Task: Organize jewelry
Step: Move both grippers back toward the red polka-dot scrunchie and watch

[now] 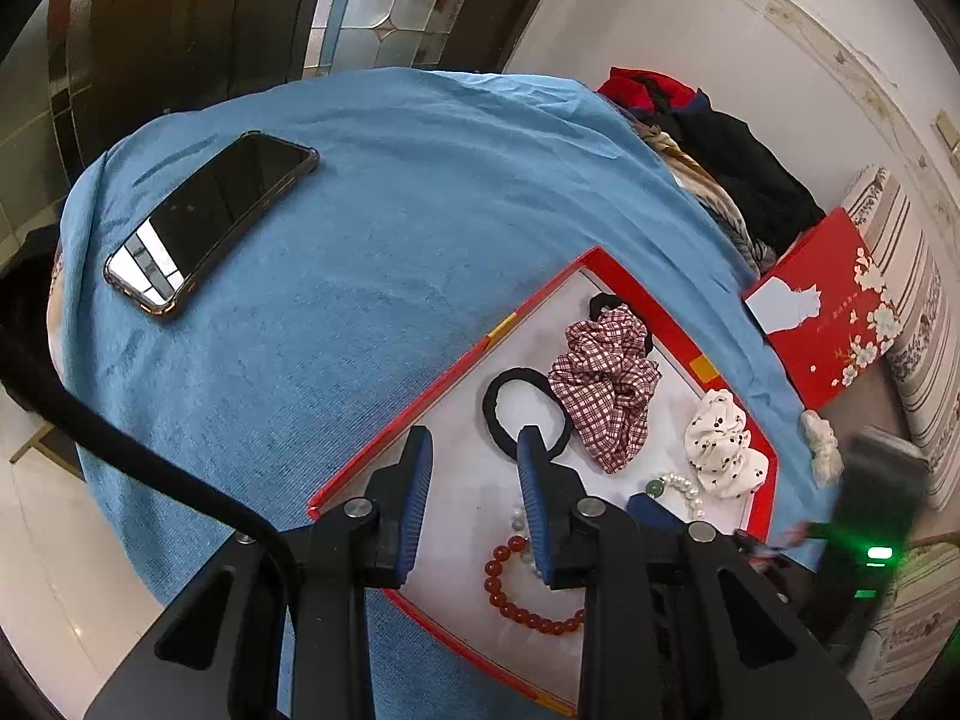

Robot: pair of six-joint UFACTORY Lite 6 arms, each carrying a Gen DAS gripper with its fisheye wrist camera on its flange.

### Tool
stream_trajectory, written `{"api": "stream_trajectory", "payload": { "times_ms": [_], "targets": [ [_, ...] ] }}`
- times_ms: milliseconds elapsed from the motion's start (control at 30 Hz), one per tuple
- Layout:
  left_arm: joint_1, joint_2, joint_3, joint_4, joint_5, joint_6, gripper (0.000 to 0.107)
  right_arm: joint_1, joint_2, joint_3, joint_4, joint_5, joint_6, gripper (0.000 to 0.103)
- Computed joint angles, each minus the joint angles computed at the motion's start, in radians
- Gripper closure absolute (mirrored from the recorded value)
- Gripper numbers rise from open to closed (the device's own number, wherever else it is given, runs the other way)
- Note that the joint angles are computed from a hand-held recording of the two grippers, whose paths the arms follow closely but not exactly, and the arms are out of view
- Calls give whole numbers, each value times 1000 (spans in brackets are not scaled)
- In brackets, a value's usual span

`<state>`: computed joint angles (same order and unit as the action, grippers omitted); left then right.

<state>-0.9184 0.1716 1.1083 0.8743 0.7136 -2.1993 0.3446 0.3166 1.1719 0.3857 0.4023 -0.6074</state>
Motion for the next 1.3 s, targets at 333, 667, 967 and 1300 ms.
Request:
{"api": "stream_trajectory", "payload": {
  "times_ms": [333, 667, 967, 1300],
  "targets": [
    [-14, 60, 79, 9, -8, 40, 78, -263, -251, -148, 209, 46, -257, 69],
    [-11, 288, 307, -458, -364, 782, 78, -981, -413, -272, 397, 382, -733, 67],
    [-80, 635, 791, -568, 7, 997, 104, -1356, -275, -161, 420, 479, -916, 67],
    [-124, 579, 798, -222, 58, 639, 102, -1545, -27, 94, 428, 499, -909, 66]
  ]
}}
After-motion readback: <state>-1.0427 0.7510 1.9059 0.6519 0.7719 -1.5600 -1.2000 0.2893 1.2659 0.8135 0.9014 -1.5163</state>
